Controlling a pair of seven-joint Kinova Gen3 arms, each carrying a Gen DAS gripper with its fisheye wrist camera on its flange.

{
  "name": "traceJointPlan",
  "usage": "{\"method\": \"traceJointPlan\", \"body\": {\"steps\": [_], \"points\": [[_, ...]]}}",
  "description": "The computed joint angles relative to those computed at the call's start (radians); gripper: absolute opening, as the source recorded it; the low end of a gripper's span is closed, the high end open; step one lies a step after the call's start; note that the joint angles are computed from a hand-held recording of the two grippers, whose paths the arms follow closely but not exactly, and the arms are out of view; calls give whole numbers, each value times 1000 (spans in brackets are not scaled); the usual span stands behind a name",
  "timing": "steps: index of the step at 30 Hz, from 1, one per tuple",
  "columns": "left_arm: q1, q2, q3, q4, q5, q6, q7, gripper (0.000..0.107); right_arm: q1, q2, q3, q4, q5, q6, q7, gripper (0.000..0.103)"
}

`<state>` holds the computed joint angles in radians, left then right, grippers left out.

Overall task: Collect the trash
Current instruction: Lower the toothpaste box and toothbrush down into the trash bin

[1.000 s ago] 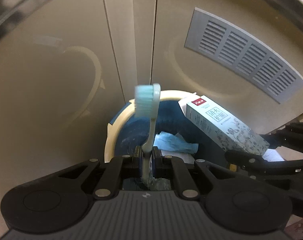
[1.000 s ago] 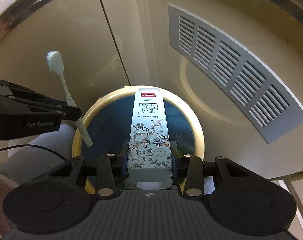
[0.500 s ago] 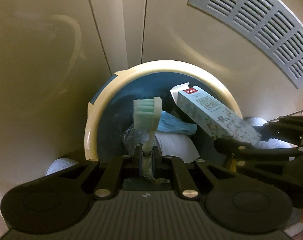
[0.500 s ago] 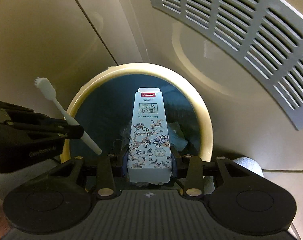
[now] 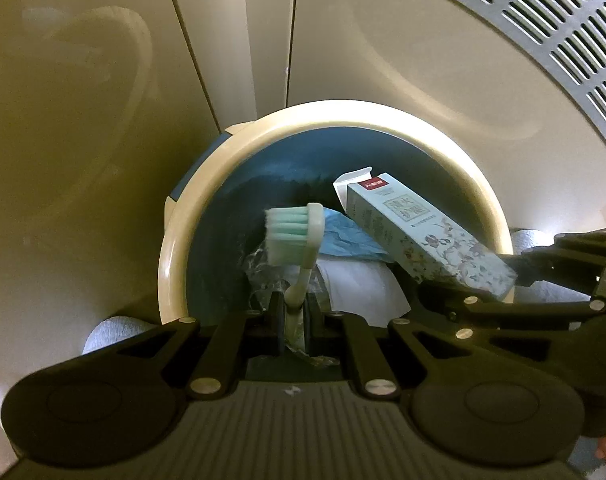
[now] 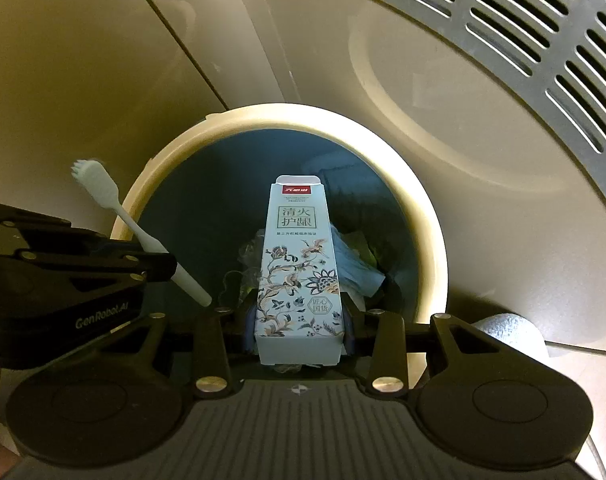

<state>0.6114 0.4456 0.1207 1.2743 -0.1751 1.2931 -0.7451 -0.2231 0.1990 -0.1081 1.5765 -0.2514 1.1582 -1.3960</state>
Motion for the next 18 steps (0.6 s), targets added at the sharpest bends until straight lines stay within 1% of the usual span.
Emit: {"method": "traceJointPlan", "body": {"steps": [10, 18], "points": [[-19, 47, -2, -31, 29, 28, -24, 10, -9, 44, 2, -17, 11, 9, -48, 42], [-34, 82, -9, -49, 49, 44, -46, 10, -42, 71, -6, -15, 54, -10, -97, 42]]}}
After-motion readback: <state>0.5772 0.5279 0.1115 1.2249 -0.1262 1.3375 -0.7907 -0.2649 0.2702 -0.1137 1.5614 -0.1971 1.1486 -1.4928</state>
